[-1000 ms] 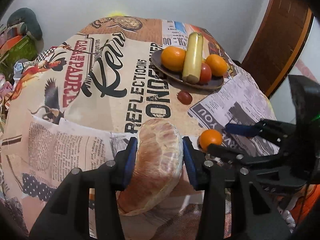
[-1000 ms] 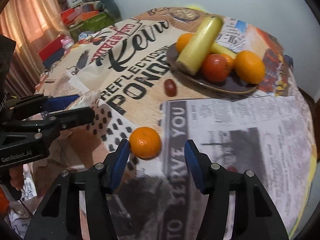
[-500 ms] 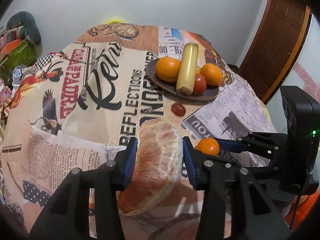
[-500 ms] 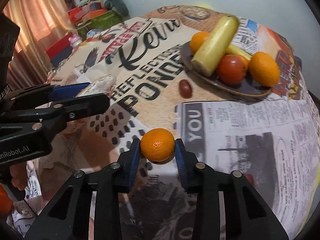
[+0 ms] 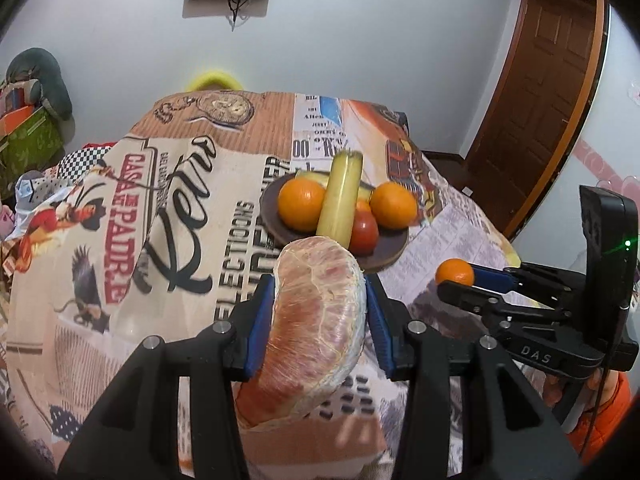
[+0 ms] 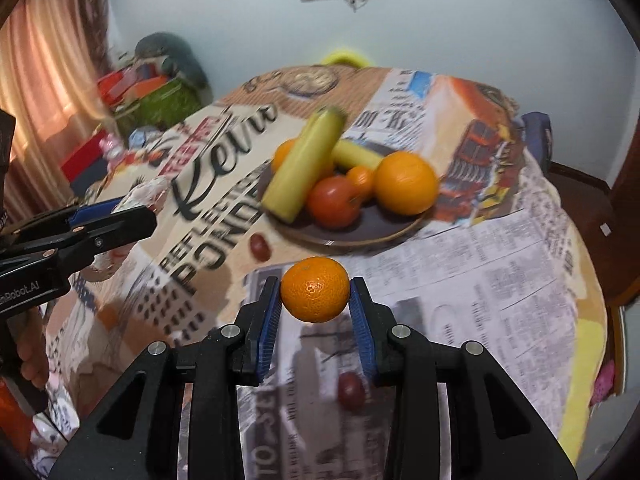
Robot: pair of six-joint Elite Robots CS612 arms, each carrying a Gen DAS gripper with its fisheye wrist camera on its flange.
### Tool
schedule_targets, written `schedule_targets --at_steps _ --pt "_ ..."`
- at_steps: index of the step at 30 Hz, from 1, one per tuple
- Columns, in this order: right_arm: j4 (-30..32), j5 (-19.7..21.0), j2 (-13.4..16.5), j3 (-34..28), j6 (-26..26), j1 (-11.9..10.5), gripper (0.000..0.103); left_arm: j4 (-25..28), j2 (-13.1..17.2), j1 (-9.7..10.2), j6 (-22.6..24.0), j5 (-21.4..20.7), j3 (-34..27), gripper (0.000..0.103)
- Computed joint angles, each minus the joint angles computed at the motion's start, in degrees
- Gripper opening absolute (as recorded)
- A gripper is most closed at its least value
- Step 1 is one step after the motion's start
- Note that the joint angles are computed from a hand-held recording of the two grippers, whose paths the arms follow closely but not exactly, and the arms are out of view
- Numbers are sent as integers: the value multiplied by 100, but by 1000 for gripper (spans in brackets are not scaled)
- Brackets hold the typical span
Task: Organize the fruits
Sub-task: 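Place the pomelo segment on the plate with the left tool while the right tool places the tangerine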
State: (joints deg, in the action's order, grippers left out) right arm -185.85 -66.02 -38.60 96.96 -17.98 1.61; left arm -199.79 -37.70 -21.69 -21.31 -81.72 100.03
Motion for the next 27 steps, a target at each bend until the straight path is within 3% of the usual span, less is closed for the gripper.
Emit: schedule_targets --at_steps 9,20,27 --pt "-232 -90 130 -266 255 -48 32 148 177 110 76 62 -519 44" --pt "16 -98 364 -720 261 -39 32 551 526 299 -16 -179 -1302 44" --pt "176 -73 492 -975 260 -22 32 790 689 311 203 -184 -1727 44"
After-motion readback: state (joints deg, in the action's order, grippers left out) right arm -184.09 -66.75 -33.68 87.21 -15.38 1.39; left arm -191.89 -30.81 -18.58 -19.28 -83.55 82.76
